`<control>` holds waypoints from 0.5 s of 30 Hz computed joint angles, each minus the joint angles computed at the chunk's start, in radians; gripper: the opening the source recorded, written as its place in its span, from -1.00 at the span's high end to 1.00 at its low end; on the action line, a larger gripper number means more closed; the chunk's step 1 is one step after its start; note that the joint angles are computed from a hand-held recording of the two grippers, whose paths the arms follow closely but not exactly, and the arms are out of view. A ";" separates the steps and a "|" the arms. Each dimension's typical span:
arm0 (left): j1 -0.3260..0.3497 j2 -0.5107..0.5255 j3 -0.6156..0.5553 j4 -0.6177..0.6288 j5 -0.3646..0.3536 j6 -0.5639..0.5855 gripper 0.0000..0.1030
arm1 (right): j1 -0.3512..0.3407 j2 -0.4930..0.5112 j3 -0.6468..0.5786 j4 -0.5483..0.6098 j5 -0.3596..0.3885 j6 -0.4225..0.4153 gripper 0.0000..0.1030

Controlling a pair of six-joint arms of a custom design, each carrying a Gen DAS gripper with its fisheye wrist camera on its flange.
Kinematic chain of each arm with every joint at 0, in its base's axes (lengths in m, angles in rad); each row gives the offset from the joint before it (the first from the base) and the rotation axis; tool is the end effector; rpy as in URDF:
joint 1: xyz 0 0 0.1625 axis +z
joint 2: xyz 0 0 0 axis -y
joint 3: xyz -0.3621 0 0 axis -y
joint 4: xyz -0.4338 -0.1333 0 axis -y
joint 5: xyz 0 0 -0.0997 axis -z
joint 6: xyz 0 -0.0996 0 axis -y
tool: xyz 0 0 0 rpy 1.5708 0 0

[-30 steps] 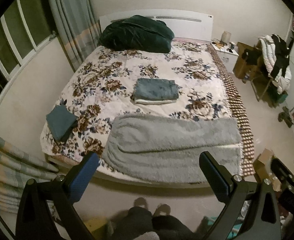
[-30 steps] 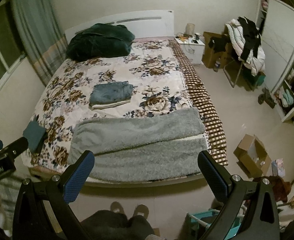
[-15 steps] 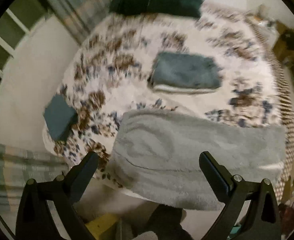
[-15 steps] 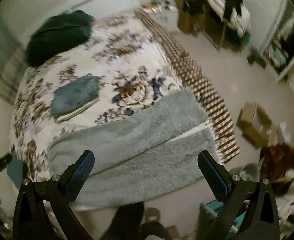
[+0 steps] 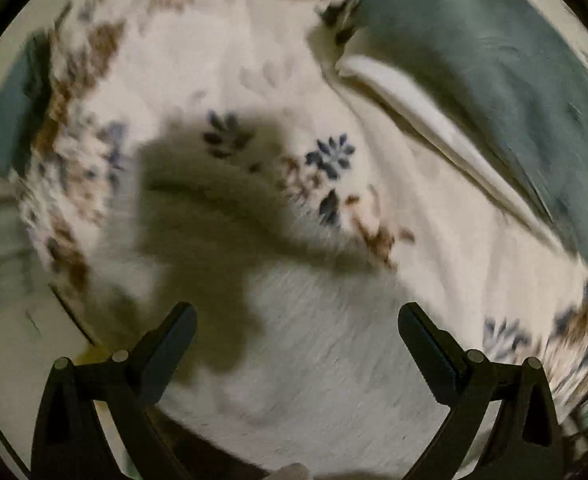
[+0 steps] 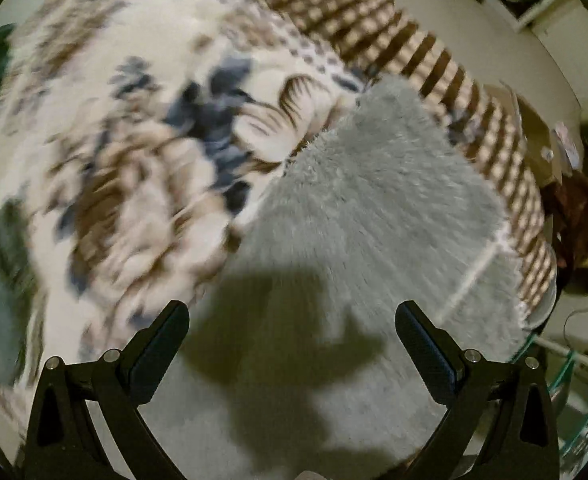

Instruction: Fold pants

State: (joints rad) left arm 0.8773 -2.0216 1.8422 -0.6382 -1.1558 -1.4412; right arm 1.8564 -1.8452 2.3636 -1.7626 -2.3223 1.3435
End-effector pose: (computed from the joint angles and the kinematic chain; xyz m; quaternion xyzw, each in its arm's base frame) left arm -0.0453 -0.3258 0.4311 -0.2618 0.8748 0.0058 0.4076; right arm 0.1612 -0.3172 0.1952 -0.4117 -0.8225 0.1596 0.3585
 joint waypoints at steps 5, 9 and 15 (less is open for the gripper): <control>0.129 -0.012 0.073 -0.092 0.045 -0.011 -0.21 | -0.168 0.043 0.094 -0.288 0.020 -0.135 -0.96; 0.076 -0.096 0.115 -0.091 0.082 -0.047 0.85 | -0.224 0.105 0.122 -0.413 -0.007 -0.200 -0.08; -0.311 -0.257 0.070 0.141 0.030 -0.240 0.91 | -0.151 -0.079 0.249 -0.466 -0.059 -0.212 0.76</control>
State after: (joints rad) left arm 0.5663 -2.2787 1.9125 -0.4973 -1.1257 -1.6815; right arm 1.7056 -1.9238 2.6128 -2.2283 -2.3817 1.1319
